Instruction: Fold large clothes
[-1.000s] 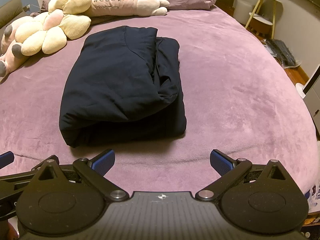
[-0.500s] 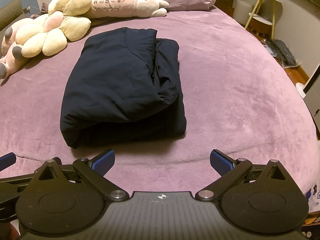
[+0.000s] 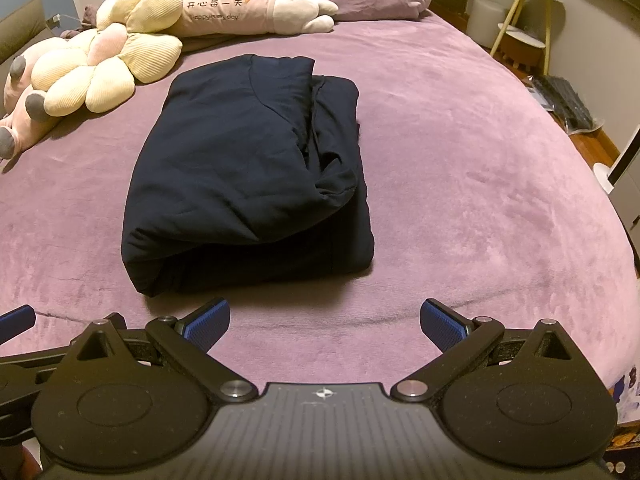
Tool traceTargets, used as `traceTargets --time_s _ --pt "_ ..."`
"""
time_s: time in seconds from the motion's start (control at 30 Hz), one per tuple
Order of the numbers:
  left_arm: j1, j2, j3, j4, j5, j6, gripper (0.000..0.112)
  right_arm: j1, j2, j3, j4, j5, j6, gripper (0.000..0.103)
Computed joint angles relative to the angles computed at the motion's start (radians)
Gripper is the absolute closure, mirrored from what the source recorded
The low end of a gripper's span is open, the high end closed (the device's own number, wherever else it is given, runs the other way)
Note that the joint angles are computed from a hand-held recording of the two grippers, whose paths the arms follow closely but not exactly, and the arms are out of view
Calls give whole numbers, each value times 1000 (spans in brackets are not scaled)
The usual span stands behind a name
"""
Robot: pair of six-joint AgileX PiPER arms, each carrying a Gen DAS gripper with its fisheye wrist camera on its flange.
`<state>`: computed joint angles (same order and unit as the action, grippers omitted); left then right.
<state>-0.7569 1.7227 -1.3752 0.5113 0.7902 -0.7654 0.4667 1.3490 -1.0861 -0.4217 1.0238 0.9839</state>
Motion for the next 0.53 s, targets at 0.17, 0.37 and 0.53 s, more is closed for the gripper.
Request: traceTargets --time_s 0.17,0.37,0.53 --pt "5 -3 7 -1 -15 -7 9 -5 -6 9 5 -10 -7 2" --pt "-3 -27 51 45 -66 -41 9 -7 -8 13 8 -12 -5 2" --pt "-9 -12 26 18 -41 -6 9 -8 -12 20 9 -15 -4 2"
